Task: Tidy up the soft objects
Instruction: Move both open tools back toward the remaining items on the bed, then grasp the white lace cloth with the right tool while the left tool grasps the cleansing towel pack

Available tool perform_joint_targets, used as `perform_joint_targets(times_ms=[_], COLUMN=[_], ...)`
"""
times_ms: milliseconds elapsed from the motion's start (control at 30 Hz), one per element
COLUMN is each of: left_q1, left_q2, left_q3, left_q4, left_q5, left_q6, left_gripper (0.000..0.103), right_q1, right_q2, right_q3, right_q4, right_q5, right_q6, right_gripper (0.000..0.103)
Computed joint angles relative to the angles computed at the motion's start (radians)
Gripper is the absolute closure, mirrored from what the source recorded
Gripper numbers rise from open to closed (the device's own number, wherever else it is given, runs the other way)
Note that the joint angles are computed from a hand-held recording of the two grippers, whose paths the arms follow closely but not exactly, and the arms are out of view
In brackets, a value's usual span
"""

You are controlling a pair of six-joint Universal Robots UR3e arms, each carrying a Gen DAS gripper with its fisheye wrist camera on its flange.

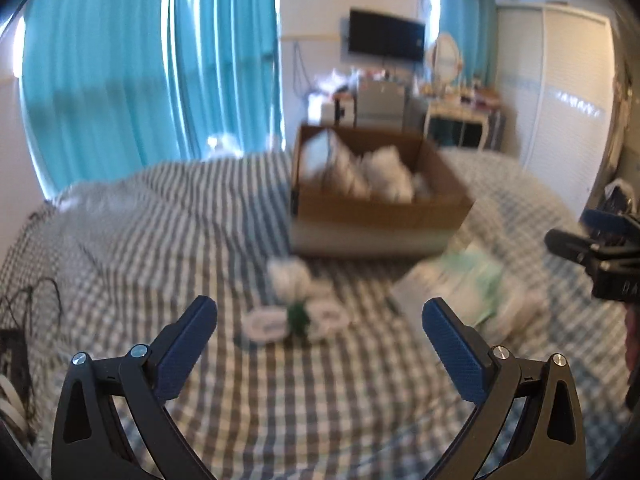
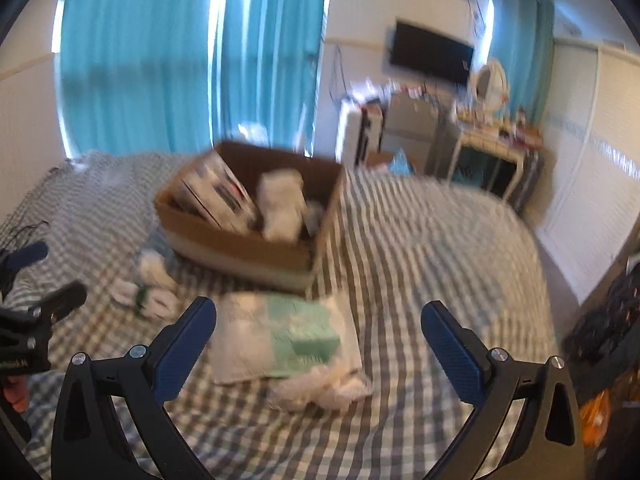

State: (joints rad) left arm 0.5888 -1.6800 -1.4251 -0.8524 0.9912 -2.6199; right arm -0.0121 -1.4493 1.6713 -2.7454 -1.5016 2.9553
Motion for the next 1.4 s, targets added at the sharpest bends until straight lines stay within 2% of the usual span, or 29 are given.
perform_joint_targets(times_ms=[133, 233, 367, 433, 467, 500, 533, 600, 733, 833, 1000, 1100, 1200, 1333, 1400], left_q1=[-0.040, -0.057, -0.060, -0.063, -0.067, -0.067, -0.069, -0.078, -0.101, -0.134, -0.264, -0.329, -0.397, -0.463, -0.471], left_q2=[-0.059, -0.089, -0.094, -0.097, -0.097, -0.087, -0.074, -0.052, -0.037, -0.022, -0.089, -0.159, -0.267, -0.397, -0.444], left_q3=[-0.042, -0.040, -0.051, -0.039, -0.031, -0.040, -0.054, -0.070, -0.046, -0.055, 0.014, 0.093, 0.220, 0.347, 0.392], left_q4=[0.064, 0.064, 0.048, 0.021, 0.007, 0.008, 0.015, 0.013, -0.043, -0.018, 0.004, -0.027, -0.102, -0.143, -0.157], left_q5=[0.094, 0.122, 0.130, 0.131, 0.130, 0.125, 0.122, 0.118, 0.087, 0.075, 0.167, 0.198, 0.218, 0.282, 0.290], left_q6=[-0.006, -0.009, 0.002, 0.002, 0.007, 0.013, 0.017, 0.028, 0.058, 0.072, 0.029, -0.015, -0.058, -0.099, -0.125], left_gripper=[0.000, 0.000, 0.000, 0.000, 0.000, 0.000, 0.000, 0.000, 0.000, 0.000, 0.000, 0.002, 0.009, 0.027, 0.029], right_q1=[-0.027, -0.017, 0.017, 0.034, 0.034, 0.029, 0.024, 0.005, -0.045, -0.080, -0.125, -0.145, -0.176, -0.221, -0.245], right_q2=[0.115, 0.194, 0.261, 0.273, 0.275, 0.274, 0.271, 0.240, 0.168, 0.121, 0.095, 0.118, 0.136, 0.143, 0.136], right_q3=[0.010, -0.019, -0.082, -0.088, -0.089, -0.086, -0.082, -0.044, -0.016, -0.021, -0.051, -0.091, -0.110, -0.104, -0.093], right_q4=[-0.004, 0.042, 0.147, 0.157, 0.166, 0.171, 0.171, 0.144, 0.142, 0.167, 0.187, 0.213, 0.227, 0.255, 0.258], right_q5=[-0.002, -0.024, -0.059, -0.085, -0.085, -0.079, -0.076, -0.056, 0.033, 0.086, 0.111, 0.119, 0.154, 0.213, 0.248], right_q6=[0.028, 0.031, 0.009, -0.003, -0.006, -0.004, -0.001, 0.002, -0.015, -0.042, -0.114, -0.147, -0.152, -0.151, -0.143], right_gripper=[0.001, 0.014, 0.021, 0.050, 0.054, 0.062, 0.075, 0.088, 0.090, 0.091, 0.091, 0.090, 0.090, 0.090, 0.090])
